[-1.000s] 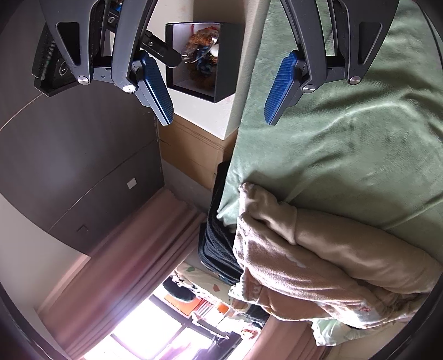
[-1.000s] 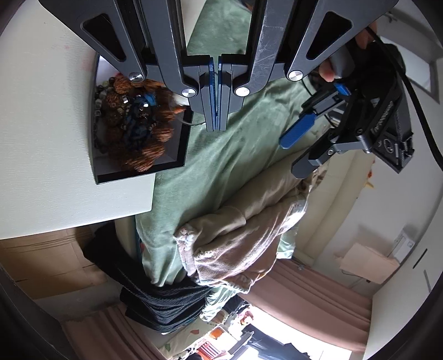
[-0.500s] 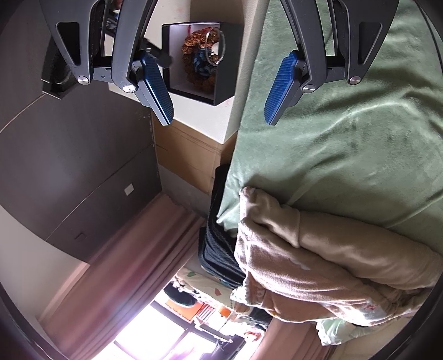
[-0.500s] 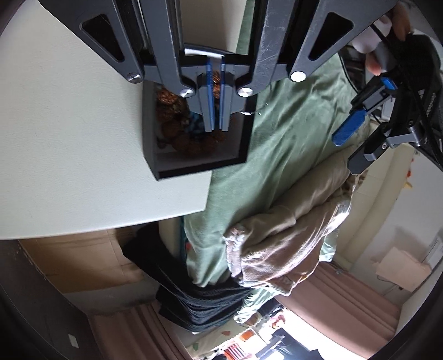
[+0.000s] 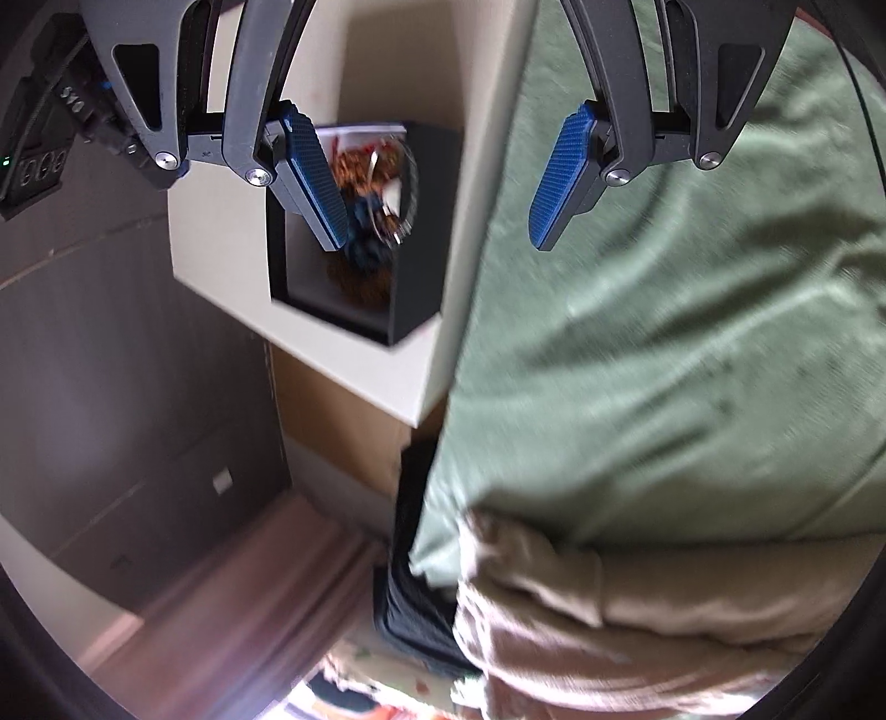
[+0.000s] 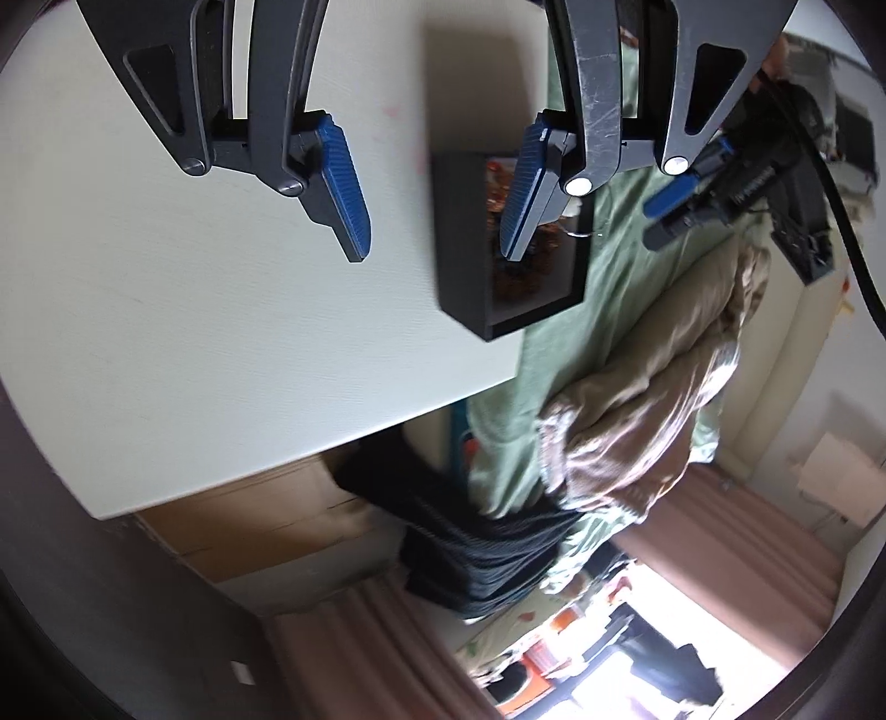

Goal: Organize jewelry

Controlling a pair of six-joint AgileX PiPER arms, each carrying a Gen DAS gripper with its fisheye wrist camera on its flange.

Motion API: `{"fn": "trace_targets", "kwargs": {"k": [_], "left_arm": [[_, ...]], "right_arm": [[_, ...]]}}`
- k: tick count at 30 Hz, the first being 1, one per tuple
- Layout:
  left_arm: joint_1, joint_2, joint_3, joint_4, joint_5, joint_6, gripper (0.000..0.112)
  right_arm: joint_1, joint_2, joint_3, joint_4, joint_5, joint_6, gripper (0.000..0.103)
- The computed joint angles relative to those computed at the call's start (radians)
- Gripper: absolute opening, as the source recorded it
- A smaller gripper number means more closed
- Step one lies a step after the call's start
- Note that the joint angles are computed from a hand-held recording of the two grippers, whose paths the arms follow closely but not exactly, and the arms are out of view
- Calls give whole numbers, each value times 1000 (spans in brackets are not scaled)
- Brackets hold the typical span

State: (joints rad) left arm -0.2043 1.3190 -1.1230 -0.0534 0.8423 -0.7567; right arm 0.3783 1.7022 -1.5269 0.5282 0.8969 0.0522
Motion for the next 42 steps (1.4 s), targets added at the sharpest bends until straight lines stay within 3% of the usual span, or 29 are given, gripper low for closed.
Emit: {"fn": "trace_targets", "kwargs": {"k": [4, 9, 11, 14, 21, 36, 37, 39, 42], "left_arm": [[-30, 18, -5, -44, -17, 10, 69], [-61, 2, 1, -232, -121, 167, 69], [-87, 17, -16, -247, -142, 182, 69], [-174, 43, -61, -91, -136, 54, 69], [-320, 109, -145, 125, -88, -100, 69], [-664, 108, -216, 654, 204, -454, 73], [-687, 102, -213, 685, 224, -482, 77], [-725, 93, -210, 735, 255, -528, 84], [-773, 96, -219, 792, 303, -547, 91]], "right_arm": [[-36, -49, 43, 1, 15, 1, 50], [-78, -130, 137, -4, 12, -12, 50], [-103, -160, 181, 0, 19, -19, 50], [-130, -179, 205, 1, 32, -20, 50], [-172, -228, 214, 29, 44, -49, 50], [-273, -335, 249, -17, 110, -150, 50], [-274, -344, 253, -21, 112, -160, 52], [-270, -365, 263, -32, 107, -174, 65], [-267, -398, 279, -44, 94, -198, 69]]}}
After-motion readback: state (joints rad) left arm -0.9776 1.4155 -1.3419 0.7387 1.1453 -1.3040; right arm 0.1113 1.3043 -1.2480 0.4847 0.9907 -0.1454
